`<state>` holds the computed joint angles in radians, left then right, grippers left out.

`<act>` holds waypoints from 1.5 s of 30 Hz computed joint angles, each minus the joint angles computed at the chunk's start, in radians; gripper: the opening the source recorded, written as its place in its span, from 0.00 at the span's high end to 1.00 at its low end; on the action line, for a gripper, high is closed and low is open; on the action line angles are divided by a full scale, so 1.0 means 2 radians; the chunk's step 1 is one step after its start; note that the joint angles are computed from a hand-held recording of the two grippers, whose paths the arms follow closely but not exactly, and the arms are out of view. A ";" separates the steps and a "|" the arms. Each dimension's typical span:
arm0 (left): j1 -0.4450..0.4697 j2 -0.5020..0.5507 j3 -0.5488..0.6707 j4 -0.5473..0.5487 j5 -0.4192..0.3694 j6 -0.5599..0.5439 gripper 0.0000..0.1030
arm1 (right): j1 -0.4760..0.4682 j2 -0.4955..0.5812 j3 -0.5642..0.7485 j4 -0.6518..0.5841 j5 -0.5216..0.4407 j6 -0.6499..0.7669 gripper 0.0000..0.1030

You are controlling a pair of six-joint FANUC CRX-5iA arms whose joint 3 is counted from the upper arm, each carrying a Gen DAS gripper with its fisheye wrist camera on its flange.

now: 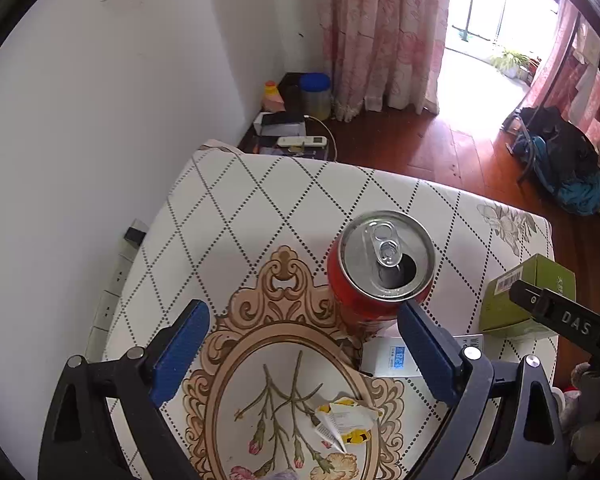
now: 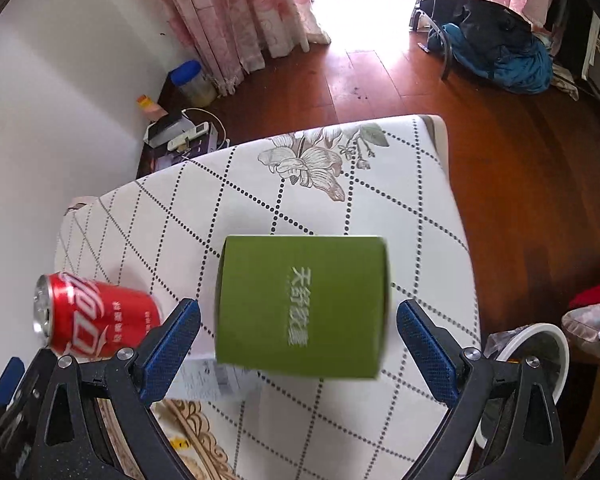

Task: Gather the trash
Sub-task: 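Grasp the red cola can with the left tool while the right tool grasps the green box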

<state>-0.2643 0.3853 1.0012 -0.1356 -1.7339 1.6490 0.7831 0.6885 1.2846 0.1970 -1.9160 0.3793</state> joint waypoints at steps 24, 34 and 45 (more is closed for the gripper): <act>-0.013 0.076 0.069 0.043 -0.013 -0.022 0.24 | 0.001 -0.075 -0.121 0.007 0.032 0.017 0.25; -0.009 0.029 0.002 0.030 0.035 -0.023 0.39 | 0.007 -0.063 -0.100 0.018 0.025 0.035 0.26; -0.013 -0.039 -0.024 0.028 0.063 -0.037 0.39 | 0.049 -0.093 -0.118 0.088 0.041 0.052 0.26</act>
<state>-0.2897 0.3077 0.9523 -0.0804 -1.6071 1.5754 0.8807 0.5027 1.0493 0.3734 -1.8337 0.4833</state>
